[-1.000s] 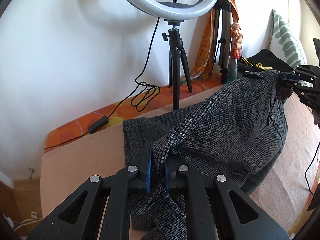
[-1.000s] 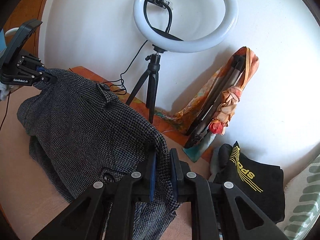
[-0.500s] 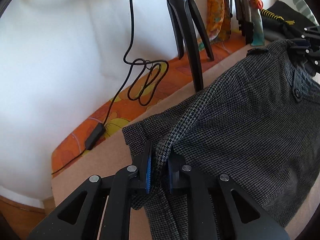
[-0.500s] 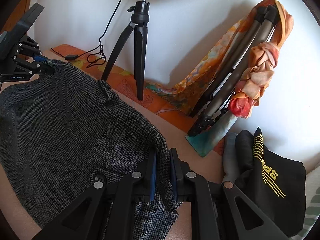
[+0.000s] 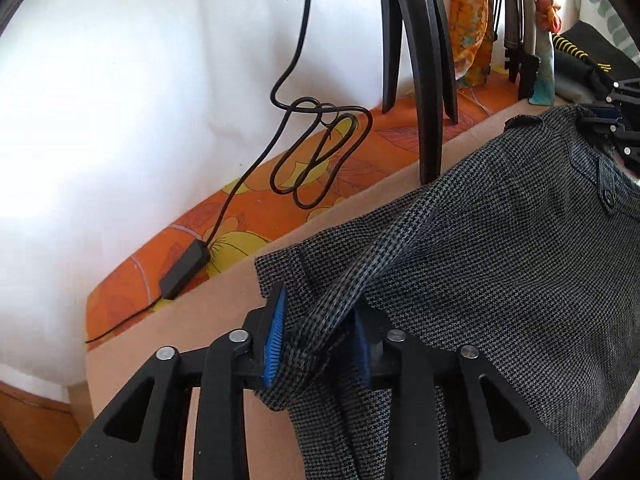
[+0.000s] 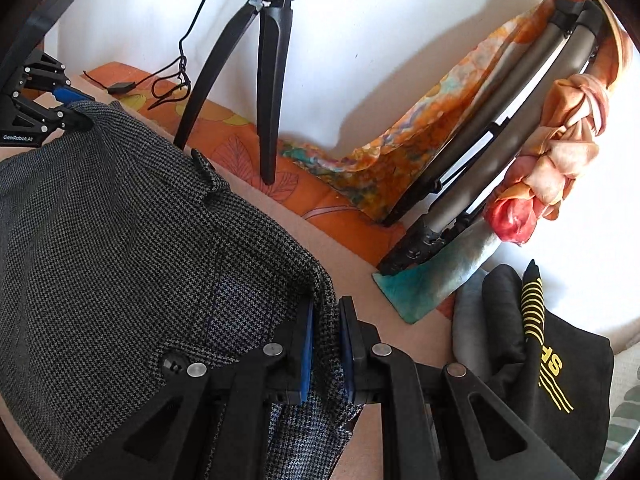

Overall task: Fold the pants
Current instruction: 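Lift the hem and fold it over toward the waistband with both grippers, then open both grippers and release the folded shorts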

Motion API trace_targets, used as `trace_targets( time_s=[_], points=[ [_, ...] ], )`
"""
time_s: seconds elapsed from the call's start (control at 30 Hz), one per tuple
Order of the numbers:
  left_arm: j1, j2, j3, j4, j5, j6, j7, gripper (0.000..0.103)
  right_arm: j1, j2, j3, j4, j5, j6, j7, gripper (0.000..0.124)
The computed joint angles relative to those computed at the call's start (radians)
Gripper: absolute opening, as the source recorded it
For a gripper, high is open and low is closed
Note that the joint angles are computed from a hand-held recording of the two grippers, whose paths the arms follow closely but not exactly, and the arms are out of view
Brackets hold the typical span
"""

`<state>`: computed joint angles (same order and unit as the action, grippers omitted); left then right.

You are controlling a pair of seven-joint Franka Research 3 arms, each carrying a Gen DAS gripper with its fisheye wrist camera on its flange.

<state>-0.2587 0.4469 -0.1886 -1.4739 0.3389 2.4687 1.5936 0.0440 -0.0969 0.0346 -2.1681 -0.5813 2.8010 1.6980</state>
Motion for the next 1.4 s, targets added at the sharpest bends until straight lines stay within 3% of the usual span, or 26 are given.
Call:
trace_targets(
  time_s=[0.1, 0.17, 0.27, 0.37, 0.53, 0.63, 0.8, 0.9, 0.97, 1.07, 1.17, 1.23, 1.33, 1.4],
  points=[
    [0.078, -0.026, -0.053, -0.026, -0.151, 0.014, 0.069, 0.05, 0.003, 0.019, -0.01, 0.011, 0.038, -0.013, -0.023, 0.01],
    [0.088, -0.053, -0.038, -0.058, -0.173, 0.038, 0.05, 0.06, 0.006, 0.027, -0.014, 0.013, 0.047, -0.008, -0.027, 0.01],
    [0.047, -0.074, 0.041, -0.076, -0.048, 0.054, -0.089, 0.058, 0.012, 0.055, -0.011, 0.043, -0.005, -0.038, 0.011, 0.01],
    [0.093, -0.116, 0.027, -0.137, -0.093, 0.113, -0.128, 0.058, 0.028, 0.081, -0.026, 0.068, -0.009, -0.055, 0.011, 0.011],
    [0.109, -0.205, 0.016, -0.26, -0.076, 0.181, -0.163, 0.058, 0.045, 0.091, -0.04, 0.089, -0.021, -0.092, 0.02, 0.013],
    [0.139, -0.295, -0.024, -0.378, -0.191, 0.252, -0.119, 0.058, 0.047, 0.075, -0.044, 0.086, -0.088, -0.102, 0.104, 0.036],
    [0.115, -0.417, -0.046, -0.527, -0.321, 0.308, -0.039, 0.058, 0.014, -0.057, -0.033, -0.027, -0.104, -0.03, 0.22, 0.056],
    [0.072, -0.494, -0.042, -0.622, -0.497, 0.341, 0.066, 0.058, 0.016, -0.196, -0.041, -0.166, 0.035, 0.054, 0.198, 0.074],
    [0.026, -0.528, -0.028, -0.673, -0.616, 0.354, 0.145, 0.058, 0.082, -0.294, -0.096, -0.275, 0.2, 0.097, 0.124, 0.082],
    [-0.032, -0.541, -0.016, -0.711, -0.699, 0.355, 0.221, 0.058, 0.176, -0.386, -0.169, -0.38, 0.399, 0.081, 0.065, 0.085],
    [-0.063, -0.541, -0.03, -0.727, -0.661, 0.315, 0.242, 0.058, 0.226, -0.458, -0.215, -0.448, 0.565, 0.003, 0.067, 0.086],
    [-0.083, -0.543, -0.037, -0.736, -0.647, 0.294, 0.276, 0.058, 0.282, -0.458, -0.279, -0.444, 0.705, -0.056, 0.052, 0.086],
    [-0.099, -0.546, -0.044, -0.749, -0.602, 0.275, 0.299, 0.058, 0.318, -0.47, -0.324, -0.473, 0.85, -0.024, 0.025, 0.086],
    [-0.101, -0.533, -0.045, -0.743, -0.58, 0.261, 0.296, 0.058, 0.284, -0.45, -0.298, -0.47, 0.87, -0.016, 0.029, 0.086]
  ],
)
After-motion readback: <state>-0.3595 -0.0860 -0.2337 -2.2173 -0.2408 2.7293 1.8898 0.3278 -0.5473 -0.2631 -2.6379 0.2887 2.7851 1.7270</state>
